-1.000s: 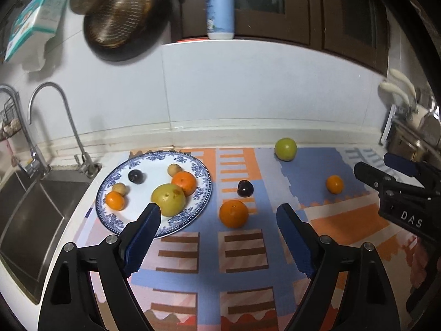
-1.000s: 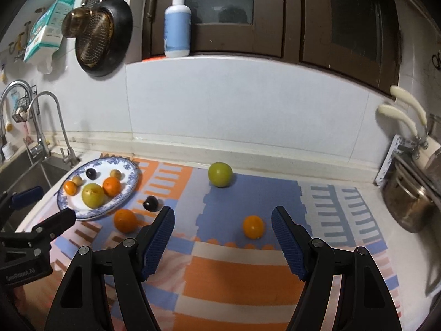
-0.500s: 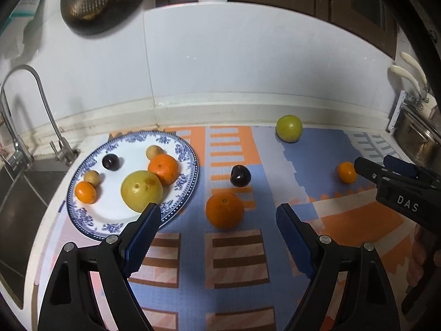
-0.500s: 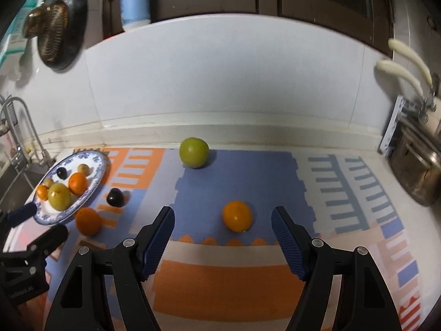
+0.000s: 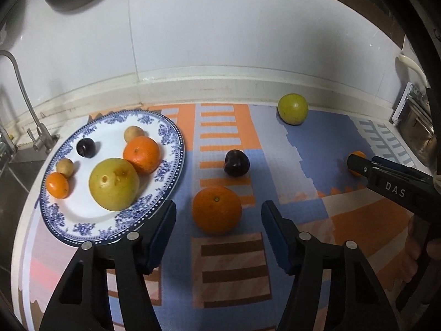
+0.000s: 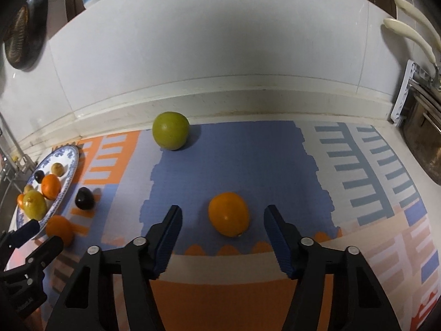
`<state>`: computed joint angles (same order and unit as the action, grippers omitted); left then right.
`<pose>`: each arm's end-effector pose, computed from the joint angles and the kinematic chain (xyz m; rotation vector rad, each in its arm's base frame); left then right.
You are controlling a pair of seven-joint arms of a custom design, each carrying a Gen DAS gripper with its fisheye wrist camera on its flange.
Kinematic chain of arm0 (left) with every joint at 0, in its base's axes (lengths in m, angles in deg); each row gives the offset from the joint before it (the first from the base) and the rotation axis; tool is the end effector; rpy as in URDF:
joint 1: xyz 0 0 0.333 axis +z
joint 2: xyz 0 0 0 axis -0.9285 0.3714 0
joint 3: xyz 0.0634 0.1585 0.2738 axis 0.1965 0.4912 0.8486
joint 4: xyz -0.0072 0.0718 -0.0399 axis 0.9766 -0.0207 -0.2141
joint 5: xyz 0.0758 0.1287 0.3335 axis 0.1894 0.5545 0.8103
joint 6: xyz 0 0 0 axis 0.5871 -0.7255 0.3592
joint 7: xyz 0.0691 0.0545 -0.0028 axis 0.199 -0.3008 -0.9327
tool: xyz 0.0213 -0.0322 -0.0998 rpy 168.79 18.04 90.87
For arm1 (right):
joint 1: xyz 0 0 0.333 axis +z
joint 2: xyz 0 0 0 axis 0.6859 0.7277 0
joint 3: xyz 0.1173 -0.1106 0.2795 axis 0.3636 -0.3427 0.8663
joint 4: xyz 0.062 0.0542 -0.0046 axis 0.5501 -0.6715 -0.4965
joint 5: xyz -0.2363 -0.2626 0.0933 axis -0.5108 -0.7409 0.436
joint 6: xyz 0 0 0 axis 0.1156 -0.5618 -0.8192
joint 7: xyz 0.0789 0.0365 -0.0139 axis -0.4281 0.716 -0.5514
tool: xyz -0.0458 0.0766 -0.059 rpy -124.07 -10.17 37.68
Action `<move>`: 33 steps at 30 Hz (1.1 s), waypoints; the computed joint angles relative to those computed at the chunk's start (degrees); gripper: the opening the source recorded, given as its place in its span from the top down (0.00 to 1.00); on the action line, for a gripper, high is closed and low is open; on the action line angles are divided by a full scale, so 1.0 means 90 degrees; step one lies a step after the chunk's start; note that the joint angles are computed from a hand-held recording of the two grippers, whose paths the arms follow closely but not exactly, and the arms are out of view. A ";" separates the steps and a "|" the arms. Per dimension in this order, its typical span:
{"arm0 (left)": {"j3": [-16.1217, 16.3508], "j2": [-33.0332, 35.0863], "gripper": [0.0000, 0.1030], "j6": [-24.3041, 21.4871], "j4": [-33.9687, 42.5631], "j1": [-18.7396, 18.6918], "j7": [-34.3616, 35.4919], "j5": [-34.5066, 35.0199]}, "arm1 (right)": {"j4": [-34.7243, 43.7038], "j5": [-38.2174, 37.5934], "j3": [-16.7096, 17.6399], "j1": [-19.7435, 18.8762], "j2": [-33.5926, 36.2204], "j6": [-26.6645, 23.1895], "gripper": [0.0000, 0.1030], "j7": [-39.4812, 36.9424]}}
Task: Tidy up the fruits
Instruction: 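Grasp an orange with the left gripper while the right gripper grasps another orange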
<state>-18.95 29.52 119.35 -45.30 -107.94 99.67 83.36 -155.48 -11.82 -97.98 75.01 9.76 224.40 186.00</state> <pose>0.6465 -0.5018 0.3290 -1.6509 1.9893 -0.7849 0.6533 0.2888 0.3099 -1.6214 1.8917 -0.6759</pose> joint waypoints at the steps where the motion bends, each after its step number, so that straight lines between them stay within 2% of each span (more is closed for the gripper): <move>1: -0.0024 0.0079 0.41 -0.0071 0.0134 0.0019 0.0018 -0.0040 | 0.0064 0.0066 0.0084 -0.0069 0.0042 -0.0057 0.46 -0.0109; 4: -0.0084 0.0261 0.45 -0.0211 0.0449 0.0069 0.0129 -0.0123 | 0.0204 0.0277 0.0282 -0.0215 0.0136 -0.0222 0.54 -0.0399; 9: -0.0194 0.0559 0.52 -0.0457 0.0976 0.0146 0.0360 -0.0319 | 0.0291 0.0577 0.0461 -0.0331 0.0216 -0.0361 0.60 -0.0764; 12: -0.0216 0.0664 0.58 -0.0535 0.1157 0.0157 0.0426 -0.0407 | 0.0294 0.0677 0.0444 -0.0315 0.0236 -0.0373 0.66 -0.0831; 15: -0.0171 0.0771 0.61 -0.0631 0.1359 0.0135 0.0459 -0.0411 | 0.0278 0.0714 0.0361 -0.0279 0.0267 -0.0254 0.66 -0.0806; 21: -0.0205 0.0467 0.61 -0.0222 0.0763 0.0167 0.0449 -0.0409 | 0.0122 0.0617 0.0154 -0.0117 0.0197 0.0070 0.67 -0.0716; 27: 0.0022 -0.0060 0.62 0.0357 -0.0146 0.0067 0.0156 -0.0191 | -0.0072 0.0530 0.0042 0.0018 0.0040 0.0355 0.67 -0.0676; 33: 0.0190 -0.0437 0.62 0.0730 -0.0740 -0.0018 -0.0116 0.0006 | -0.0192 0.0442 -0.0084 0.0191 -0.0103 0.0631 0.67 -0.0672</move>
